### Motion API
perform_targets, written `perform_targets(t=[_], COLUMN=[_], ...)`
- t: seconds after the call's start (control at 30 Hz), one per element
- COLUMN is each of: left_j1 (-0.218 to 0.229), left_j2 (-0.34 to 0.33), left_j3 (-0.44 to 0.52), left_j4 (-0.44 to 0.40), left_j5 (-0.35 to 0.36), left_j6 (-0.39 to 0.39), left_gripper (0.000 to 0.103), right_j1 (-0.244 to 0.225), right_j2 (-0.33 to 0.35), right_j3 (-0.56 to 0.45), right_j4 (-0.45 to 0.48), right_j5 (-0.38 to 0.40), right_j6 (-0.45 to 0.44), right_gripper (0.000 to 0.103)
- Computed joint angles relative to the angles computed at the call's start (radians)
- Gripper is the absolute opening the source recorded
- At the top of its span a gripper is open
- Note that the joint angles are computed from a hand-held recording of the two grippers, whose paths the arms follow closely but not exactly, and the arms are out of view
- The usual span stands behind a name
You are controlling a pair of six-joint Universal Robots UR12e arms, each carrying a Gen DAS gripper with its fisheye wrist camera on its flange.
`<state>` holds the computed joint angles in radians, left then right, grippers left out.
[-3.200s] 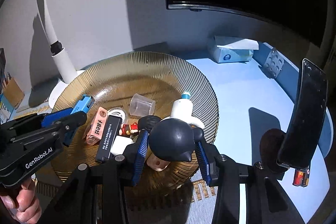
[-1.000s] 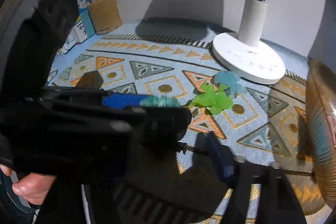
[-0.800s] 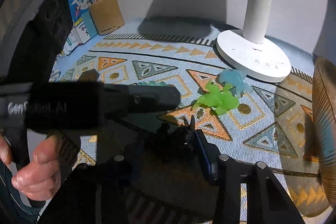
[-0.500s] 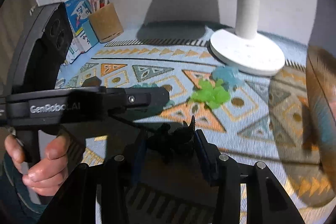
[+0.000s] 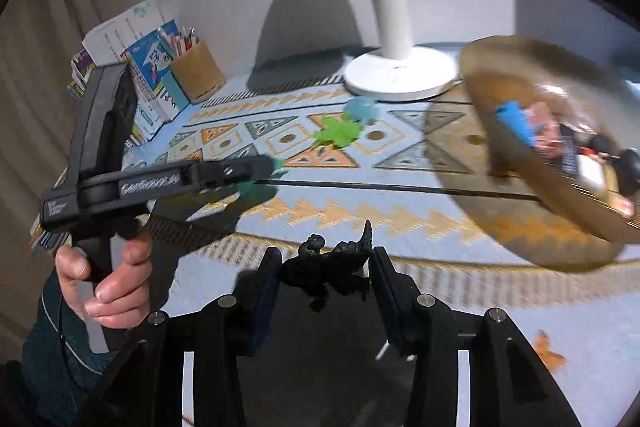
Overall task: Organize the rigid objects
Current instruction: 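Carry the teal figure and black dinosaur over the amber bowl and release both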
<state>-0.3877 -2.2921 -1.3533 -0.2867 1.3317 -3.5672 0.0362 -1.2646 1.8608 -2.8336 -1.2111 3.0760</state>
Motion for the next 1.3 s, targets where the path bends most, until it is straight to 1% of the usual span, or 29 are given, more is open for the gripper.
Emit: perform_targets(t=[0.2,0.37,0.43,0.6,0.7,0.77,0.87,0.93,1.0,1.1,1.13,1.2,1.23,1.27,1.3], left_j1=[-0.033,-0.056,-0.066,-0.083,-0.097,-0.107,-0.124,-0.135,-0.144,-0.152,-0.153,-0.154,-0.152,-0.150,-0.150], left_j2=[0.048,0.070,0.071,0.055,0.033,0.015,-0.027,-0.061,-0.101,-0.157,-0.166,-0.200,-0.215,-0.221,-0.232], left_j3=[-0.027,-0.016,0.002,0.083,0.155,0.202,0.295,0.360,0.424,0.504,0.516,0.560,0.578,0.586,0.597], left_j4=[0.005,0.015,0.023,0.046,0.055,0.049,0.017,-0.020,-0.069,-0.152,-0.168,-0.231,-0.268,-0.289,-0.312], left_j5=[0.039,0.067,0.068,0.016,0.012,0.022,0.054,0.071,0.092,0.115,0.115,0.110,0.091,0.075,0.072], left_j6=[0.055,0.098,0.110,0.125,0.140,0.150,0.169,0.182,0.192,0.195,0.196,0.200,0.212,0.223,0.236], left_gripper=[0.045,0.045,0.045,0.045,0.045,0.045,0.045,0.045,0.045,0.045,0.045,0.045,0.045,0.045,0.045], right_j1=[-0.026,-0.066,-0.083,-0.124,-0.151,-0.166,-0.190,-0.208,-0.220,-0.235,-0.235,-0.232,-0.231,-0.223,-0.218], right_j2=[-0.066,-0.108,-0.126,-0.171,-0.197,-0.206,-0.210,-0.202,-0.185,-0.154,-0.141,-0.116,-0.106,-0.092,-0.084], right_j3=[0.062,0.101,0.112,0.116,0.111,0.103,0.086,0.073,0.055,0.031,0.024,0.008,0.001,-0.012,-0.014], right_j4=[-0.040,-0.076,-0.098,-0.175,-0.234,-0.270,-0.308,-0.310,-0.284,-0.224,-0.207,-0.172,-0.153,-0.122,-0.115], right_j5=[-0.068,-0.073,-0.078,-0.114,-0.136,-0.150,-0.167,-0.166,-0.174,-0.149,-0.144,-0.141,-0.142,-0.157,-0.168], right_j6=[-0.030,-0.002,0.010,0.029,0.050,0.077,0.134,0.178,0.222,0.263,0.271,0.270,0.260,0.231,0.206], right_gripper=[0.044,0.044,0.044,0.044,0.044,0.044,0.044,0.044,0.044,0.044,0.044,0.044,0.044,0.044,0.044])
